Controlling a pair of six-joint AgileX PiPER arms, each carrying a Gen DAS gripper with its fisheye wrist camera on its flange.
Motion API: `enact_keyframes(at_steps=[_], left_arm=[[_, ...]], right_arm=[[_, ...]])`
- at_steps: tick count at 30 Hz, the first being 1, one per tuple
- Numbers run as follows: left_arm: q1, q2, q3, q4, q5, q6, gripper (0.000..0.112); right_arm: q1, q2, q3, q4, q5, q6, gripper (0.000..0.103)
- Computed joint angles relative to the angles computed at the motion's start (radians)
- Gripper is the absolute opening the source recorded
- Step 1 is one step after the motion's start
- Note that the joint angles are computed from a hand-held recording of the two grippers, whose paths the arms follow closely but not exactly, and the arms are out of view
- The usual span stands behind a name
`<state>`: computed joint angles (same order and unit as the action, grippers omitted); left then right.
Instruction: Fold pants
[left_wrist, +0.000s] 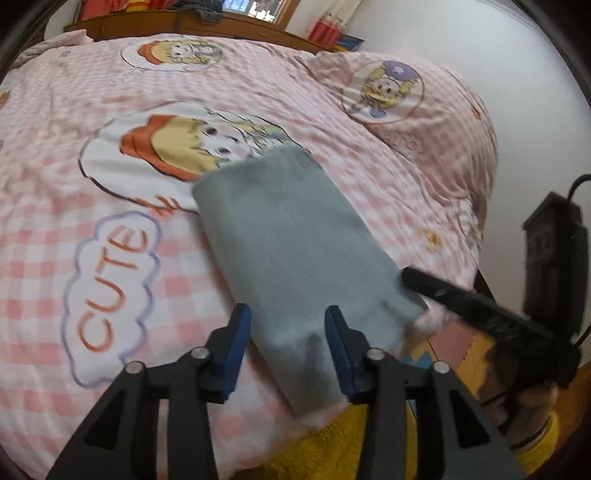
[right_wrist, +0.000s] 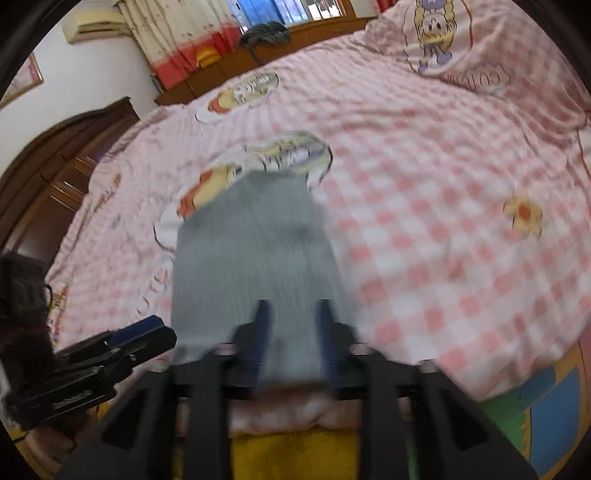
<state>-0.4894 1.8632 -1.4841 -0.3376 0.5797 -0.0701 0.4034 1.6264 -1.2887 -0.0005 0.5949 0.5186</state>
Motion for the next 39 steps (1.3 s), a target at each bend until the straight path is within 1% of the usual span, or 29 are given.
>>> enact_keyframes(at_steps=[1,3,5,8,9,11,13,15,16,17,19,20,21,22,24,26,27,30,34,37,39], left_arm=[[0.004,0.009,-0.015,0.029,0.002,-0.029,0.045],[0.012,0.028,-0.039,0.060,0.012,-0.080,0.047],[0.027,0.056,-0.067,0.028,0.034,-0.078,0.049],[0.039,0.103,-0.113,-0.027,0.076,-0.054,0.049],[0.038,0.122,-0.130,-0.032,0.089,-0.054,0.049],[0.034,0.142,-0.142,-0.056,0.090,-0.049,0.052],[0.025,0.166,-0.173,-0.070,0.091,-0.050,0.054],[0.011,0.189,-0.209,-0.047,0.090,-0.070,0.065],[0.005,0.207,-0.232,-0.044,0.089,-0.063,0.066],[-0.002,0.230,-0.262,-0.026,0.092,-0.065,0.066],[-0.012,0.258,-0.293,0.013,0.082,-0.097,0.065],[-0.011,0.257,-0.288,0.010,0.072,-0.100,0.065],[-0.010,0.251,-0.278,0.003,0.064,-0.099,0.059],[-0.009,0.242,-0.265,-0.005,0.053,-0.088,0.055],[-0.005,0.221,-0.250,-0.023,0.050,-0.055,0.039],[0.001,0.207,-0.251,-0.045,0.060,-0.029,0.034],[0.003,0.200,-0.254,-0.046,0.066,-0.028,0.032],[0.009,0.156,-0.227,-0.065,0.051,-0.015,0.030],[0.031,0.081,-0.178,-0.090,0.046,0.027,0.029],[0.063,0.028,-0.149,-0.102,0.065,0.048,0.029],[0.097,-0.011,-0.121,-0.123,0.085,0.069,0.029]], right_arm=[[-0.021,0.009,-0.017,0.026,-0.001,-0.028,0.059],[-0.060,0.038,-0.038,0.104,-0.011,-0.105,0.060],[-0.095,0.099,-0.084,0.198,0.022,-0.186,0.060],[-0.130,0.180,-0.106,0.331,0.033,-0.288,0.060],[-0.134,0.191,-0.097,0.365,0.022,-0.315,0.060],[-0.153,0.189,-0.044,0.515,-0.038,-0.445,0.060],[-0.175,0.195,-0.021,0.676,-0.037,-0.602,0.060],[-0.178,0.196,-0.005,0.753,-0.042,-0.691,0.060],[-0.168,0.197,0.000,0.748,-0.059,-0.699,0.060],[-0.154,0.202,0.000,0.716,-0.081,-0.669,0.060],[-0.139,0.211,-0.001,0.692,-0.115,-0.631,0.057],[-0.141,0.212,0.008,0.727,-0.131,-0.654,0.054],[-0.145,0.209,0.020,0.767,-0.143,-0.683,0.050],[-0.146,0.202,0.038,0.812,-0.161,-0.708,0.048],[-0.143,0.183,0.069,0.852,-0.194,-0.722,0.042],[-0.128,0.153,0.096,0.848,-0.229,-0.696,0.038],[-0.119,0.143,0.099,0.820,-0.240,-0.661,0.037],[-0.073,0.105,0.097,0.642,-0.269,-0.465,0.036],[-0.016,0.065,0.075,0.468,-0.275,-0.285,0.036],[0.026,0.062,0.026,0.383,-0.258,-0.196,0.036],[0.062,0.076,-0.022,0.293,-0.238,-0.116,0.036]])
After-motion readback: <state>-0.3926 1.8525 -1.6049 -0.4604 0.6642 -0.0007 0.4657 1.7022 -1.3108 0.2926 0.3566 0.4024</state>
